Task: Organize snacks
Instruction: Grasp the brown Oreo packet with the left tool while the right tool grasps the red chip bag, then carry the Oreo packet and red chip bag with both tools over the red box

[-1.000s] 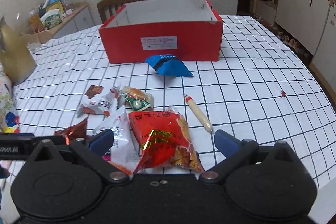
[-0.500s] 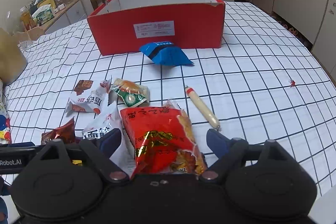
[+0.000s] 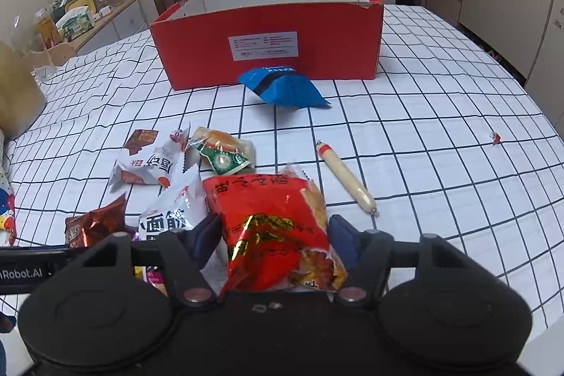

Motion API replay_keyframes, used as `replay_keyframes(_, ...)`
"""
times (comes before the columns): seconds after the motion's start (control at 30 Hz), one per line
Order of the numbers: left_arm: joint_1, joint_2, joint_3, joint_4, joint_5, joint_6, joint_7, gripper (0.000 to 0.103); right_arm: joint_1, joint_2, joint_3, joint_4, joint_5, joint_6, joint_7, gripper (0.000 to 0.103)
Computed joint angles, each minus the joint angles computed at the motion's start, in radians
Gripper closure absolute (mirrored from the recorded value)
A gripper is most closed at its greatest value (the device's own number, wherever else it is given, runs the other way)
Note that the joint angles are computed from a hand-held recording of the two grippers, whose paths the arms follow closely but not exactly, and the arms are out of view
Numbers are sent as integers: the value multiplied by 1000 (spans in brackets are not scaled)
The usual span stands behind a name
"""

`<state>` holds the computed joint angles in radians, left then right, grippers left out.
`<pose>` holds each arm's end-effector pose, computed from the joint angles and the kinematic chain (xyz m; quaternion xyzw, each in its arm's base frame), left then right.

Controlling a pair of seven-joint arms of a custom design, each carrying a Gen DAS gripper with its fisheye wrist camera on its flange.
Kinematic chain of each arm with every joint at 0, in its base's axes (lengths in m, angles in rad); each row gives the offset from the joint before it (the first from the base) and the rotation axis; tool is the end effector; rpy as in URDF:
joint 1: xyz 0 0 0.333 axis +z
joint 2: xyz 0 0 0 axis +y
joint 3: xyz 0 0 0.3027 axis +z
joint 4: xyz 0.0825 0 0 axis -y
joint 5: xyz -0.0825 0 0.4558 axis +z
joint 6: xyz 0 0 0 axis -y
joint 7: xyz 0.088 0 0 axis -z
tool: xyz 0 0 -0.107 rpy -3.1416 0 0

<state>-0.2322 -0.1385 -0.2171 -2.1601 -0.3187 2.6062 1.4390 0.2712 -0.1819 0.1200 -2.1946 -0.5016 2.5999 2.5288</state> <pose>0.5587 -0.2654 0.4764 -0.6401 0.7063 -0.2991 0.0451 0.5551 0.2417 0.4817 -0.5933 0.7302 -0.2237 0.2546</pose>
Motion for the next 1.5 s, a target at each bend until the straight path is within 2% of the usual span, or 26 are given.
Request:
replay_keyframes(0.07, -2, -6, 1, -5, -6, 4, 12, 52, 0, -3, 3, -3, -10, 6, 6, 43)
replay_keyframes(0.2, -4, -14, -4, -12, 14, 4, 15, 56, -2, -15, 7, -17, -30, 24, 13, 46)
replay_keyframes(0.53, -4, -49, -1, -22, 17, 28, 28, 57, -22, -76, 27, -58, -96, 56, 59, 49)
replay_keyframes(0.8, -3, -62, -2, 3, 31, 33, 39, 57, -38, -120, 33, -78, -98, 78, 66, 49)
replay_keyframes(1.1, -7, -24, -11, 101, 55, 21, 61, 57, -63, -137, 38, -46, -119, 85, 54, 49)
replay_keyframes(1.5, -18, 118, -22, 325, 130, 32, 61, 57, -91, -89, 34, 77, -181, 63, 26, 49)
